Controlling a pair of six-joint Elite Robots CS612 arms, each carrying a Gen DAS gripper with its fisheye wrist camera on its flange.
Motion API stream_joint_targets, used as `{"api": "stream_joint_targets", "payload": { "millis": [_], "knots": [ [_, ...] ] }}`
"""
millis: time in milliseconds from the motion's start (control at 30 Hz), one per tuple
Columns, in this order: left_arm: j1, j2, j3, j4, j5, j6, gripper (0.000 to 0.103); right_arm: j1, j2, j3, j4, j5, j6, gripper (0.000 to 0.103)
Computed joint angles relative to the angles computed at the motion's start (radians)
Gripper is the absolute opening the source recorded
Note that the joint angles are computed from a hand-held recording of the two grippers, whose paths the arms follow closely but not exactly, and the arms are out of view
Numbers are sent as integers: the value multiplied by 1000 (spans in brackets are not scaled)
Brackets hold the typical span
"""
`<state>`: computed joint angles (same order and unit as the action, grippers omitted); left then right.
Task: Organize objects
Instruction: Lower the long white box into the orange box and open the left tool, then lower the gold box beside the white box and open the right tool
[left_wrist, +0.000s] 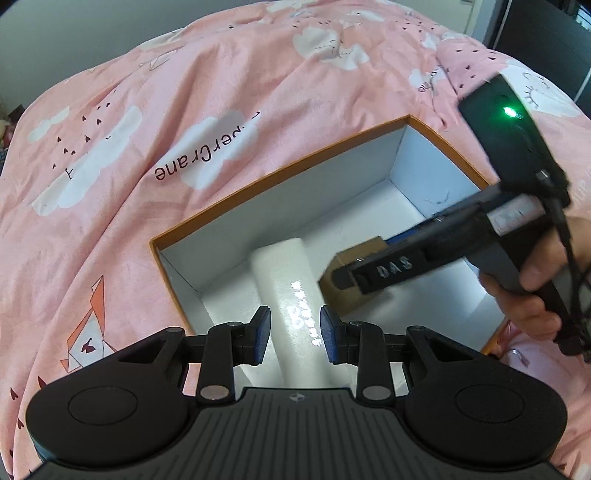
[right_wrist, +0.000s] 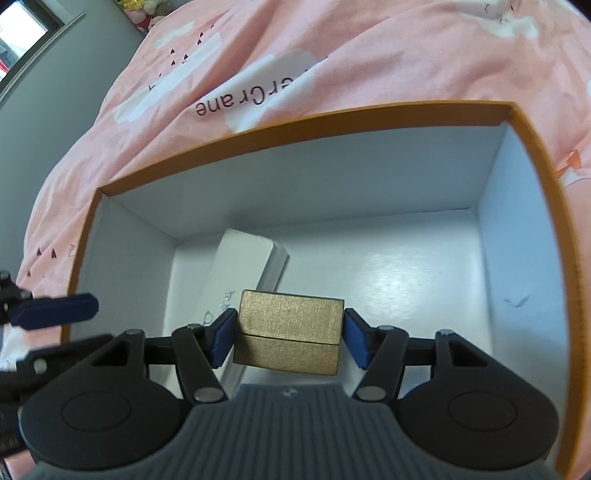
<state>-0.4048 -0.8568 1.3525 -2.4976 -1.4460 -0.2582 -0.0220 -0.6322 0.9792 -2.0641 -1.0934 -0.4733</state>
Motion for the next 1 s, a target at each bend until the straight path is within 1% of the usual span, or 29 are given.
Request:
{"api": "stream_joint_targets", "payload": {
  "millis": [133, 300, 433, 500, 633, 700, 767, 867, 933, 1000],
  "knots": [
    [1, -8, 24, -26, -3, 32, 35, 9, 7, -13, 21, 18, 21, 63],
    [9, -7, 35, -45, -18, 33, 35, 19, 20, -38, 65, 50, 28, 63],
    [15, -2, 34, -42, -26, 33, 35, 23, 34, -65, 123, 86, 28, 63],
    [17, 1, 33, -44, -29, 31, 35, 25, 37, -69, 120, 85, 26, 63],
    [18, 0, 39, -60, -35, 18, 36, 24, 37, -76, 149, 86, 32, 63],
    [18, -6, 50, -80, -38, 11, 36, 21, 25, -63, 162, 83, 10, 63],
    [16, -12, 62, -95, -33, 0, 36, 16, 1, -30, 152, 69, -26, 63],
    [9, -22, 78, -101, -16, -27, 36, 6, -33, 11, 169, 72, -95, 63],
    [4, -27, 86, -104, -9, -44, 36, 0, -50, 21, 222, 78, -158, 63],
    [-2, -32, 94, -102, 5, -64, 35, -4, -56, 14, 289, 75, -206, 63]
  ]
}}
